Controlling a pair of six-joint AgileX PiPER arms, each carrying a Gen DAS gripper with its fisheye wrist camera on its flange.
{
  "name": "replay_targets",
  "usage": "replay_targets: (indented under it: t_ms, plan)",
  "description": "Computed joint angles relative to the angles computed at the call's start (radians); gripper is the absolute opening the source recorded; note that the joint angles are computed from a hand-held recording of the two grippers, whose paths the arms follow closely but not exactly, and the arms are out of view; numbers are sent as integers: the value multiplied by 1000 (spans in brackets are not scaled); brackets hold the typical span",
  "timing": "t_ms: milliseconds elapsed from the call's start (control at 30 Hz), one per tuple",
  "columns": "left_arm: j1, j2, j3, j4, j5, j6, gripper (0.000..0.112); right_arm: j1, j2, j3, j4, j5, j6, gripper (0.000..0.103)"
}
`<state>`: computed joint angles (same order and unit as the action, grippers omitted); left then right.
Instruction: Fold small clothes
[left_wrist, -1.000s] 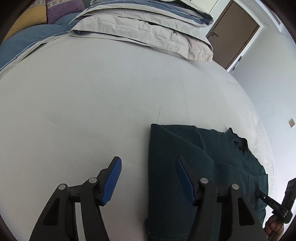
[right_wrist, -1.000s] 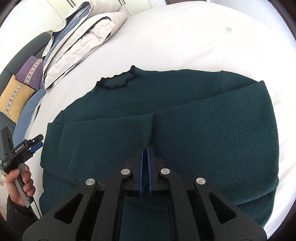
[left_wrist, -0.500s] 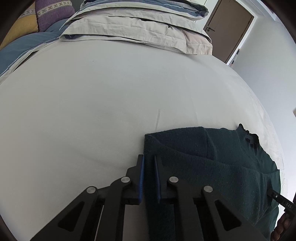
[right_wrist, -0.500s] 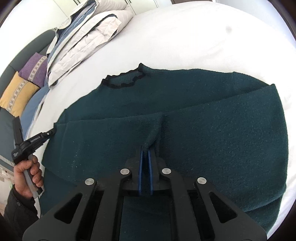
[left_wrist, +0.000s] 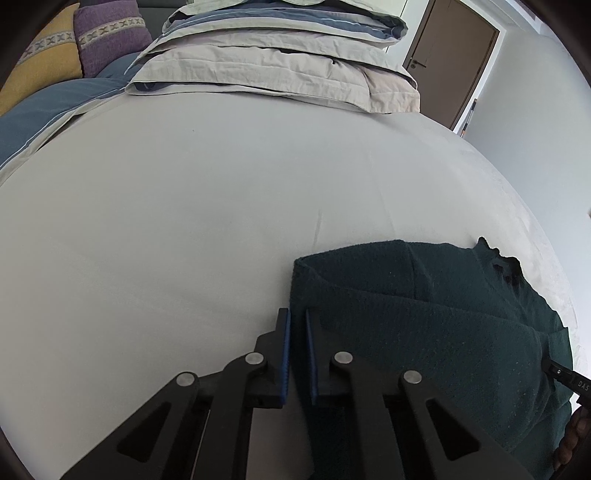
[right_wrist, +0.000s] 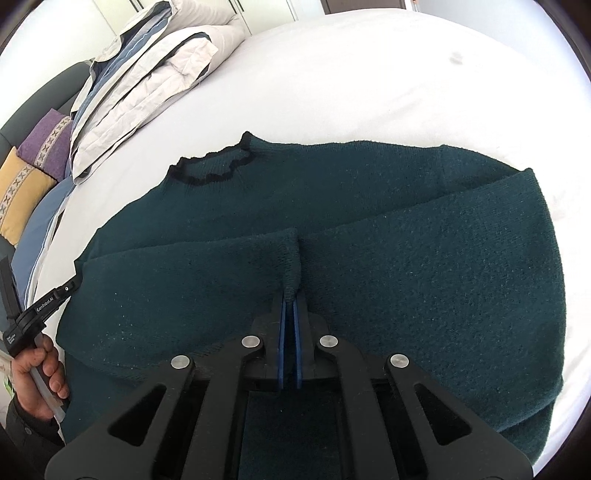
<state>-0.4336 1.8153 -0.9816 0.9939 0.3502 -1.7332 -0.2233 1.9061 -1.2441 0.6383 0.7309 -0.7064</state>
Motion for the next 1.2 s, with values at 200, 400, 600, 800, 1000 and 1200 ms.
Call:
replay_targets:
  t_ms: [200, 400, 600, 800, 1000, 1200]
  plan:
    - [-64, -146, 117, 161, 44, -204, 9, -44, -116, 65, 60, 26, -36, 8]
    - [-149, -171, 161, 64, 91, -80, 9, -9, -164, 130, 66, 1, -68, 18]
    - [-161, -141, 204, 56, 89, -85, 8, -12, -127, 184, 77, -87, -113, 18]
    - [-183, -169, 221, 67, 119, -124, 6, -75, -239, 255, 177, -67, -165, 18]
    - [-264, -198, 235, 44, 206, -122, 25, -62, -170, 246, 104, -57, -160, 19]
    - [-373, -378, 387, -11, 247, -219, 62, -206, -338, 314, 184, 72, -204, 19]
